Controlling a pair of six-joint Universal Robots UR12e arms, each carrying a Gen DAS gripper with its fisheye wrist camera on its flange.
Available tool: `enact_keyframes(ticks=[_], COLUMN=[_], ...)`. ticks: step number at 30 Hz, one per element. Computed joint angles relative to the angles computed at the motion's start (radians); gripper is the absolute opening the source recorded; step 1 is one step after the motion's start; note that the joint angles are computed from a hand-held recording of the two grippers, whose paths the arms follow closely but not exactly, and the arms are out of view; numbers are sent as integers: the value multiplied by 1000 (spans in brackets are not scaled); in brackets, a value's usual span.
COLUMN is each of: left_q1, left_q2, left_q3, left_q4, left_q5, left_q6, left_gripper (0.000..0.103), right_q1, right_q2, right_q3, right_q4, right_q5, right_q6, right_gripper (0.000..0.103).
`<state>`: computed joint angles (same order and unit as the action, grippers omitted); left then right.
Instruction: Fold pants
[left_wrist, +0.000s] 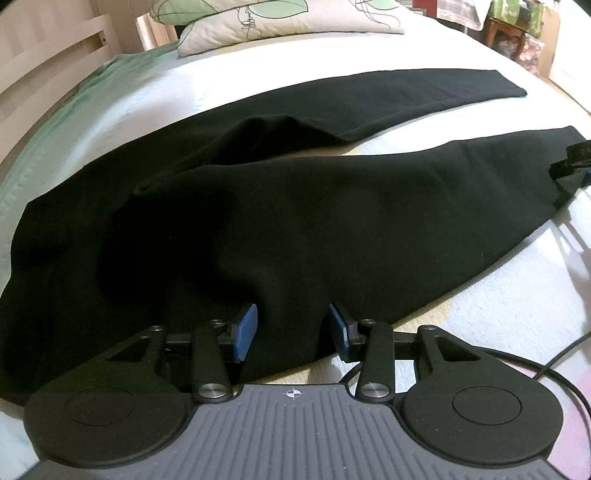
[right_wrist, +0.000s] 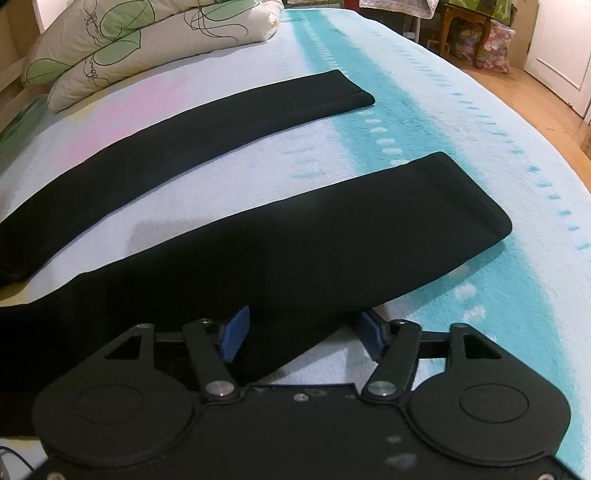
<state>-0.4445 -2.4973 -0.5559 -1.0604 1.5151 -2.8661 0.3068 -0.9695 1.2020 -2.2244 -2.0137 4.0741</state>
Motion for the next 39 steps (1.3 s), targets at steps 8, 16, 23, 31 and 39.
enact_keyframes(ticks=[8, 16, 23, 31, 39], left_q1=[-3, -5, -7, -26, -17], left_q2=[40, 46, 68, 30, -2], left_q3=[-97, -128, -179, -137, -67], left_q4=[93, 151, 182, 231, 216], left_q5=[27, 32, 15, 93, 25], left_q6=[60, 141, 217, 250, 273], left_gripper=[42, 42, 42, 43, 4], right_q1=[5, -14, -11, -4, -7], right_q2=[-14, -50, -51, -55, -59], right_q3=[58, 100, 73, 58, 50], right_q4=[-125, -213, -229, -231, -207], right_q5=[-30, 42, 20, 9, 7], right_q6=[-9, 51, 13, -13, -27], right_gripper=[69, 5, 5, 5, 6])
